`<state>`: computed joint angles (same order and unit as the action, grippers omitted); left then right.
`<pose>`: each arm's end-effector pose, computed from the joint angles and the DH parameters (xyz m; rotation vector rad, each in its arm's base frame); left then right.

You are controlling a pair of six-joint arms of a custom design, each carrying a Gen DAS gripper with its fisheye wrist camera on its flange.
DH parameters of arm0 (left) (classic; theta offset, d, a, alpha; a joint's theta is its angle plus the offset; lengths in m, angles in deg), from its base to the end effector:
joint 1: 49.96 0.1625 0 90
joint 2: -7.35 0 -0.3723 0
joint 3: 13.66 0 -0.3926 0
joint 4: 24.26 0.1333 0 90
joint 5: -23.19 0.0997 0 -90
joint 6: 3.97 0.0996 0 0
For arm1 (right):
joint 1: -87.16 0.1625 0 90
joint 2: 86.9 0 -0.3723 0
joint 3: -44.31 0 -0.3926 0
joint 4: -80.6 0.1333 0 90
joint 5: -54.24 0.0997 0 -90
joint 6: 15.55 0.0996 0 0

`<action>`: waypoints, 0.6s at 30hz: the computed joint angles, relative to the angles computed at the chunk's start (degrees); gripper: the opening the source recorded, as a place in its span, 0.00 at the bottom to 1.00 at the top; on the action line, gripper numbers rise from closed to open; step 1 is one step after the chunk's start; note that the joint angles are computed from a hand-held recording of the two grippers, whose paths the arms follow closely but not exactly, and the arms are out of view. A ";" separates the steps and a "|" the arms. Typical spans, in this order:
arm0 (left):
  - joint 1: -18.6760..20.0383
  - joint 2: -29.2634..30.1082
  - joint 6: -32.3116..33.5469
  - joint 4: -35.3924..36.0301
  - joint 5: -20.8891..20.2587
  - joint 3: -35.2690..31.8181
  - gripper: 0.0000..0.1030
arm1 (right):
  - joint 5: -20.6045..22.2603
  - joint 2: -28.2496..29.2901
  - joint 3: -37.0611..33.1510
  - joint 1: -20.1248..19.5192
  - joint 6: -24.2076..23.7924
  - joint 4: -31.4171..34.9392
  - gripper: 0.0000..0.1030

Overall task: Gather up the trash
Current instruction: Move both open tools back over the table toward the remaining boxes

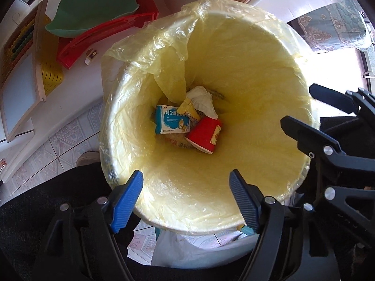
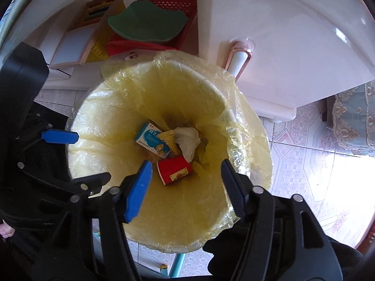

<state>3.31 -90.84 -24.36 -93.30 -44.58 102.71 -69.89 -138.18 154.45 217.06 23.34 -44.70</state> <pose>-0.0658 -0.3740 0.2741 0.5142 2.3852 0.5314 0.3765 -0.3296 0.0015 0.1769 -2.4275 0.0818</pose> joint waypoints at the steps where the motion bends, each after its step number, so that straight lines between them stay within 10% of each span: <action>1: -1.12 -0.85 -0.11 1.28 -0.37 -0.48 0.77 | -0.69 -0.60 -0.55 1.00 -0.04 1.09 0.63; 9: -9.93 -0.37 -2.11 16.33 -3.20 -18.09 0.78 | -2.02 -8.27 -10.09 7.66 -4.59 14.67 0.80; 18: -14.49 24.48 -9.71 32.00 7.62 -62.89 0.93 | -8.67 -4.79 -33.98 10.44 -12.47 29.77 0.88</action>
<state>-11.18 -66.36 -34.07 -61.30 -36.96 39.82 -78.56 -142.97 120.48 227.50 10.87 -14.93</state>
